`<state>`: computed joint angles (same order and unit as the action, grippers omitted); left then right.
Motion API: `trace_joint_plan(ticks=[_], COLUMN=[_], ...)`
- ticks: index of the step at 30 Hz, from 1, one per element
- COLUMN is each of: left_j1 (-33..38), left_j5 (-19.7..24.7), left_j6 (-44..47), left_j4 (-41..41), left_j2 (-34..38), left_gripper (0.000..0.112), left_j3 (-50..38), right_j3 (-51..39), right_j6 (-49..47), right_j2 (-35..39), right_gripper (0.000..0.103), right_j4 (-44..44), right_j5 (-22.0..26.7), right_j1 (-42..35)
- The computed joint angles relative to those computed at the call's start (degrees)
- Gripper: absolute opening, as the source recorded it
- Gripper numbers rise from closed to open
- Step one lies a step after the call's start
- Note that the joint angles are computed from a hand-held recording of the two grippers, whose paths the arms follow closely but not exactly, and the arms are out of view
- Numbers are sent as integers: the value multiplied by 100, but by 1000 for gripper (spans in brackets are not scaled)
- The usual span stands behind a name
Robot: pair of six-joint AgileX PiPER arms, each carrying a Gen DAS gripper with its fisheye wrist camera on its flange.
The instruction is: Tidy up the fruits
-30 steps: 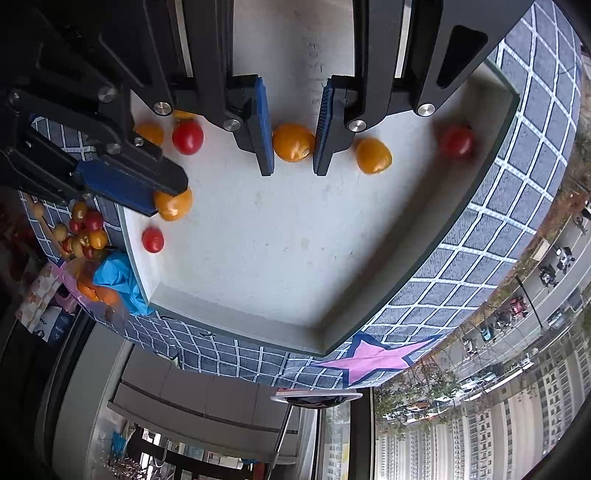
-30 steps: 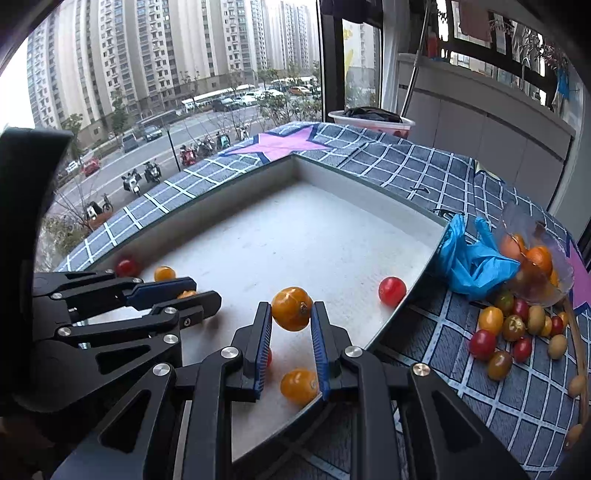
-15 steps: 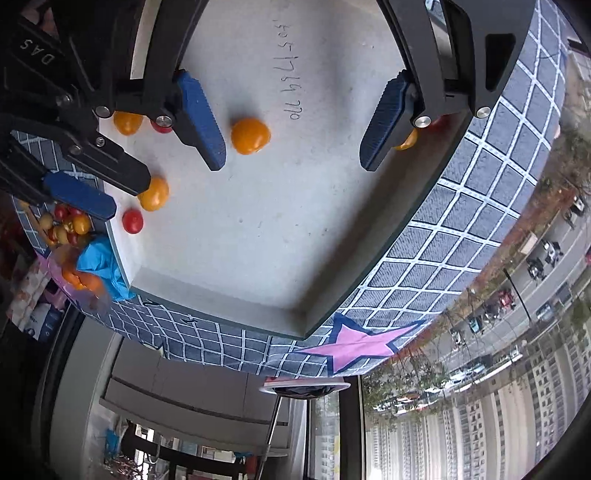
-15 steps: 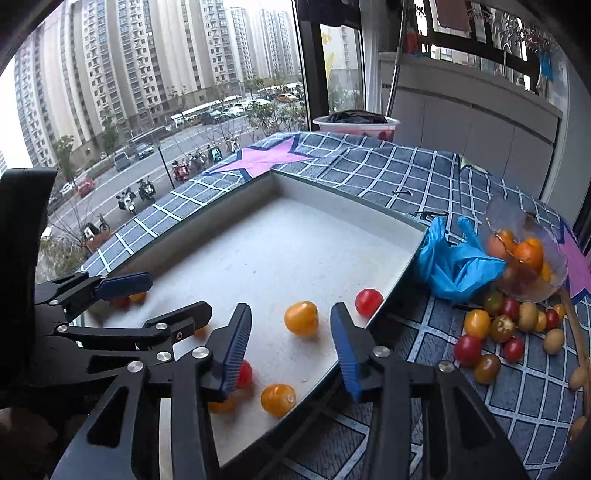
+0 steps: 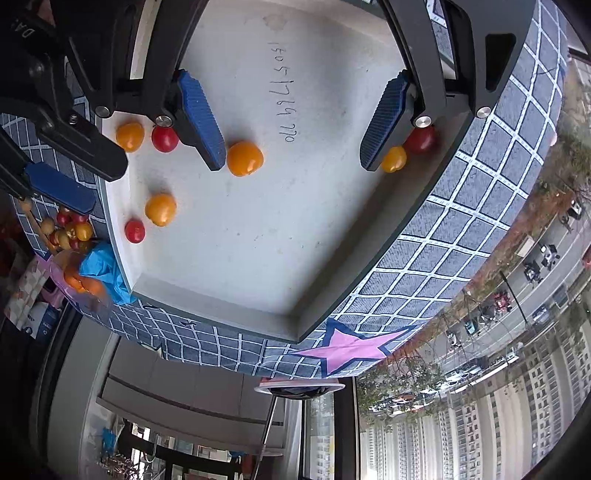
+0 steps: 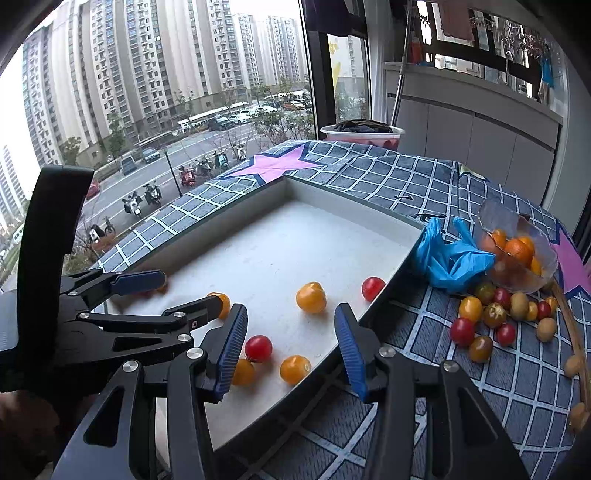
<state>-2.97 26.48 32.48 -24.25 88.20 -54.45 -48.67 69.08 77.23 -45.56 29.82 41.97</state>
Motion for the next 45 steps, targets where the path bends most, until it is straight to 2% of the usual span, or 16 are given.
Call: trace_joint_plan(ticks=[1,2,3,5,8,10,13,14,15,18,26,34,45], left_j1=[11,36,106,228,484,444,486,448,406,405,483,348,282], left_j5=[-18,-54,-164,-217,131,-8,-297,-384,-331,40,187,70,71], left_j6=[29,100,374,761,1391,1051,1028,723,305,-217,-99,-481,-515], left_j4=[-13,-79,-374,-787,-1448,-1175,-1288,-1006,-571,-59,-164,245,289], left_j2=[-36,-82,-207,-359,-362,-426,-576,-610,-592,-508,-534,-638,-678], left_gripper=[78,94,103,103,103,103,103,103,103,103,103,103,103], left_j3=[39,92,231,373,330,377,584,609,545,362,425,513,535], right_j3=[41,59,75,99,152,171,172,178,193,219,279,263,263], right_j6=[60,102,158,267,432,526,543,560,596,650,847,963,987], right_j2=[-57,-97,-135,-189,-300,-356,-413,-435,-460,-491,-536,-498,-499], right_gripper=[53,54,55,56,57,57,58,58,59,60,60,61,61], right_j4=[-30,-53,-94,-176,-296,-364,-368,-378,-396,-402,-490,-573,-574], right_j5=[28,49,87,159,293,375,453,503,541,601,763,818,834], right_j1=[44,74,114,188,328,411,476,517,558,619,854,955,983])
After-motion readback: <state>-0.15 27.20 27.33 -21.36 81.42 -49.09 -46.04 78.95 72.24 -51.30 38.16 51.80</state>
